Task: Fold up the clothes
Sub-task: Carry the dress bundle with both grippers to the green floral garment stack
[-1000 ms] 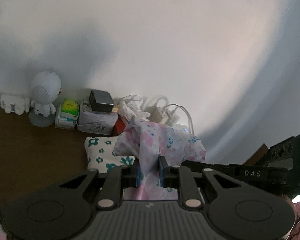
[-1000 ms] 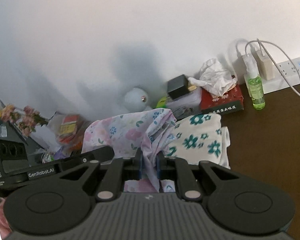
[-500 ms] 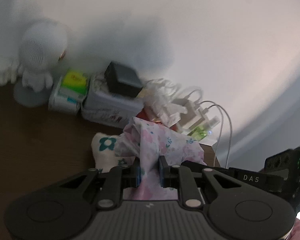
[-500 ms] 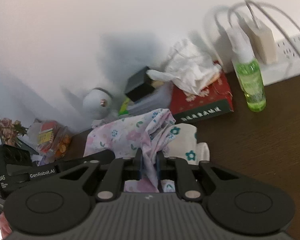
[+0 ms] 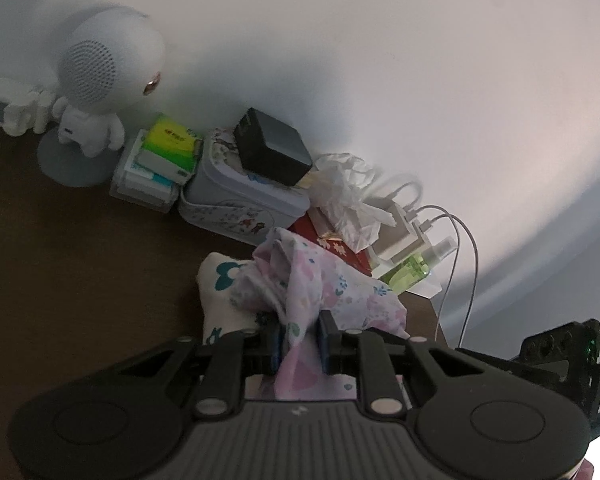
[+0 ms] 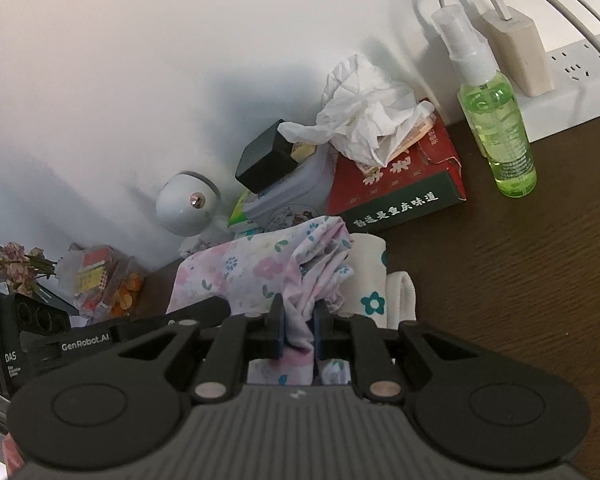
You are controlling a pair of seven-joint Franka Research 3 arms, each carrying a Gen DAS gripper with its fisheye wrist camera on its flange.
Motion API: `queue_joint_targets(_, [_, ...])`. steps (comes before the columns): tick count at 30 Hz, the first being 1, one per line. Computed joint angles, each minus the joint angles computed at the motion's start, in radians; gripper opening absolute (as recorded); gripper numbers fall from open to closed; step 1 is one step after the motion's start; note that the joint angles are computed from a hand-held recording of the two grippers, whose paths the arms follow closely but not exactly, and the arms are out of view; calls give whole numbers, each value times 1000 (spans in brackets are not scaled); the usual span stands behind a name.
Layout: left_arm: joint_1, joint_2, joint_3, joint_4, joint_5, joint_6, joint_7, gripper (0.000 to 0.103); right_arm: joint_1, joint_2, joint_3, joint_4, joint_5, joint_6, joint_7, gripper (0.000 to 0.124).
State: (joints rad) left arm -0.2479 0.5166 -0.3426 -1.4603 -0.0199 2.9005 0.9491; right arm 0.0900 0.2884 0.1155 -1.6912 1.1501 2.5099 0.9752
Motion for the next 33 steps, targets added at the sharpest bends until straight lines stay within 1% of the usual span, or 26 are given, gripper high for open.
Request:
queue_joint_targets(2, [-5,-2,9,-10,3,9,-14,17,4,0,3,-6,4,12,-6,12])
queue_joint_targets(5, [7,-6,-3,-29,-5,29,-15,18,4,-3,7,-16,19,23,-25,12])
queue_joint_targets(7, [5,-9,-1,-30,-3,31,-23,21,2,-9,8,-23,37,30,-44,16])
queue_joint_targets(8, [3,-12,2,-31,-1,34,-29,24,3,-14,8,-28,45,37,-55,19])
queue_joint_targets(9, [-3,-18,10,-35,4,41,-41,24,2,-23,9,-34,62,45,-75,23])
queue_joint_targets(10, [-19,-29,34,-41,20,50,-66,33,0,-33,12,-41,87,55,-107,34])
queue_joint_targets(11, [-50,-43,77,-49,53,63,-105,41,1,-44,12,-47,108,67,-135,43])
queue_joint_targets(13, [-132,-74,191,-69,160,94,-206,50,11,-63,6,-58,115,94,-170,45])
queue_joint_targets(14, [-168,-88,241,-75,213,96,-256,52,16,-72,3,-65,114,104,-185,46])
queue_joint_targets(15, [-202,-101,288,-79,269,93,-306,52,19,-82,1,-72,121,112,-203,49])
queue_joint_targets(17, [-296,-126,410,-83,420,87,-428,53,24,-101,-2,-89,159,136,-252,55])
queue_joint_targets(19, [-375,-136,510,-74,570,88,-554,55,35,-123,0,-106,232,192,-335,58])
queue_joint_targets(20, [-406,-136,550,-64,641,92,-609,55,42,-133,1,-112,278,223,-387,58])
queue_joint_targets(21, [-420,-131,566,-47,693,93,-633,54,48,-142,2,-116,337,248,-451,58])
queue_joint_targets(22, [-426,-119,570,-22,734,87,-641,52,55,-147,3,-113,401,264,-519,57])
queue_joint_targets(23, [-422,-104,558,10,754,67,-631,46,68,-144,3,-105,440,290,-567,53])
queue_joint_targets(24, [-412,-85,535,43,759,39,-609,40,86,-136,4,-93,458,327,-602,42])
queue_joint_targets(25, [-400,-62,510,80,758,4,-584,28,102,-127,6,-80,480,363,-640,37])
queue_joint_targets(26, [-393,-36,488,119,758,-40,-565,23,118,-114,7,-66,481,401,-656,28])
queue_joint_targets(27, [-388,-14,471,152,758,-91,-555,22,135,-97,8,-54,455,439,-643,25])
queue_joint_targets(29, [-371,28,434,205,746,-171,-546,12,159,-65,14,-36,392,501,-602,25])
queue_joint_targets(31, [-325,58,376,227,704,-200,-527,11,169,-46,21,-39,316,528,-554,25])
queue_joint_targets(33, [-299,68,346,222,704,-207,-536,10,173,-27,33,-45,243,559,-510,24])
